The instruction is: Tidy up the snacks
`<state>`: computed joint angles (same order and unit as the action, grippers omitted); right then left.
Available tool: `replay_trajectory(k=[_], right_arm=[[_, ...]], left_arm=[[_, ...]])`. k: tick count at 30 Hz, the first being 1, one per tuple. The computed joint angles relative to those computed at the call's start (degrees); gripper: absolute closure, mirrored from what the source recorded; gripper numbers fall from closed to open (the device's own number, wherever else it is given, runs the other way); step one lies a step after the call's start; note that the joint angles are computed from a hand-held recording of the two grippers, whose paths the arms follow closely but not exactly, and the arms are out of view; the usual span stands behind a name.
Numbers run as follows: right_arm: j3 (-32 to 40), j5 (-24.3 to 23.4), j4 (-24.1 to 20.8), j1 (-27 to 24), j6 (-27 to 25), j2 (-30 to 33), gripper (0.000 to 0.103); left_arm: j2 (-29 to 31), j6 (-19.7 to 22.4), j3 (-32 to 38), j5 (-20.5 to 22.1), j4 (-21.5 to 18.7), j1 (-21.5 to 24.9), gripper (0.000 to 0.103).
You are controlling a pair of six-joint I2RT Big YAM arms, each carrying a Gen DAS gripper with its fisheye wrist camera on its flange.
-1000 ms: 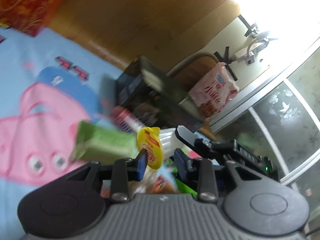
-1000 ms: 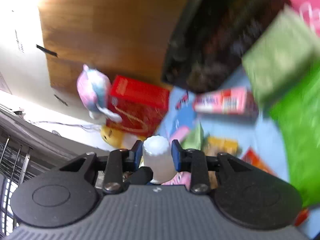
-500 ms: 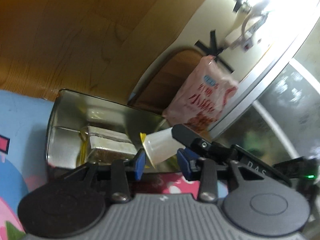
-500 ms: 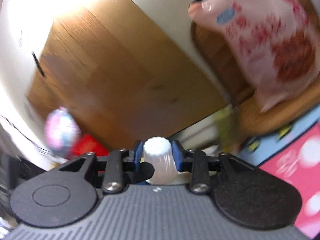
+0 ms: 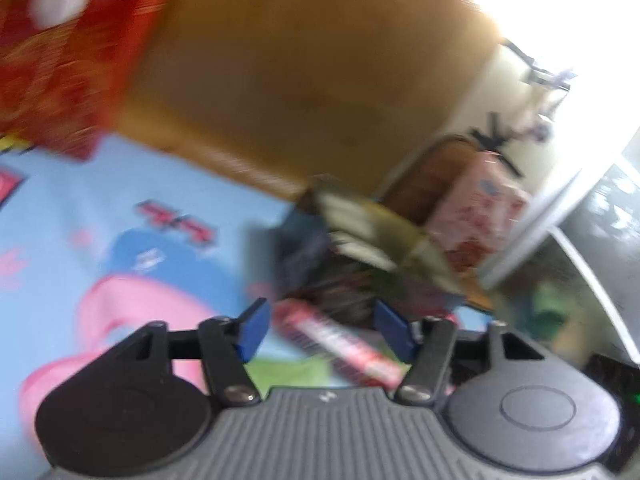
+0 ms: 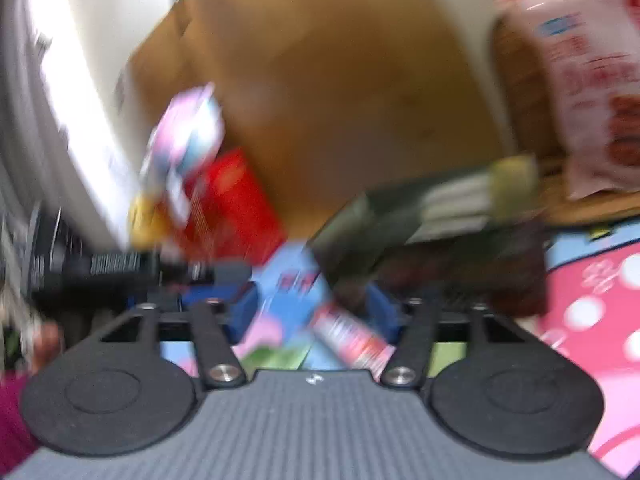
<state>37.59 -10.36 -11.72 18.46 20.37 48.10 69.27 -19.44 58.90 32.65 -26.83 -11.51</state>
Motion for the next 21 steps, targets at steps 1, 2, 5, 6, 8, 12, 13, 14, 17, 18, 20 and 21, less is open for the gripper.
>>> replay_trajectory(k=[1,2,5,6,8,12,13,14,17,18,20,21], right_arm=[[0.71,1.04,-1.31,1.78,-1.58,0.99,0.026],[2.07,1.60,-3.38,3.40,-3.02,2.88,0.026],[5.39,0.19,-6.34,4.56,-1.03,8.31,0.028],[6.47,-0.24,-7.29,4.31,0.57,10.09,0.028],[8.28,-2.42,-8.75,2.96,4.75,13.36,0.034],[8.25,-6.15,-4.93,1.55,9.33,14.64,0.072],[7.90,-5.03,-4.56,2.25,8.90,13.95,0.073],[8.06,-3.30,-4.80,3.34,6.89,13.38,0.073],[8.13,0.84,-5.45,7.17,3.18,11.00,0.074],[7.82,1.78,-5.28,8.26,2.15,10.12,0.074],[7.89,4.15,-4.91,11.11,-0.39,9.29,0.074],[7.98,4.93,-4.65,12.12,-1.64,9.44,0.075]], left_arm=[[-0.71,-0.28,-1.10,-0.08,0.03,0.85,0.035],[-1.07,-0.62,-1.83,0.40,-0.12,1.61,0.034],[-1.14,-1.79,-3.10,3.64,-0.26,3.30,0.034],[-0.92,-2.36,-3.14,3.61,-0.18,2.90,0.035],[-0.42,-2.95,-3.19,3.15,-0.31,2.18,0.038],[0.62,-5.29,-4.49,5.82,-0.10,2.14,0.044],[0.18,-5.69,-5.00,5.78,0.46,2.17,0.044],[-0.45,-5.71,-5.54,6.37,0.84,2.44,0.042],[-2.09,-7.74,-7.18,11.20,2.88,5.21,0.037],[-2.84,-8.93,-8.07,13.04,3.92,6.54,0.036],[-4.06,-10.75,-9.48,15.62,5.25,8.83,0.036],[-4.87,-11.65,-10.37,16.88,5.71,10.22,0.036]])
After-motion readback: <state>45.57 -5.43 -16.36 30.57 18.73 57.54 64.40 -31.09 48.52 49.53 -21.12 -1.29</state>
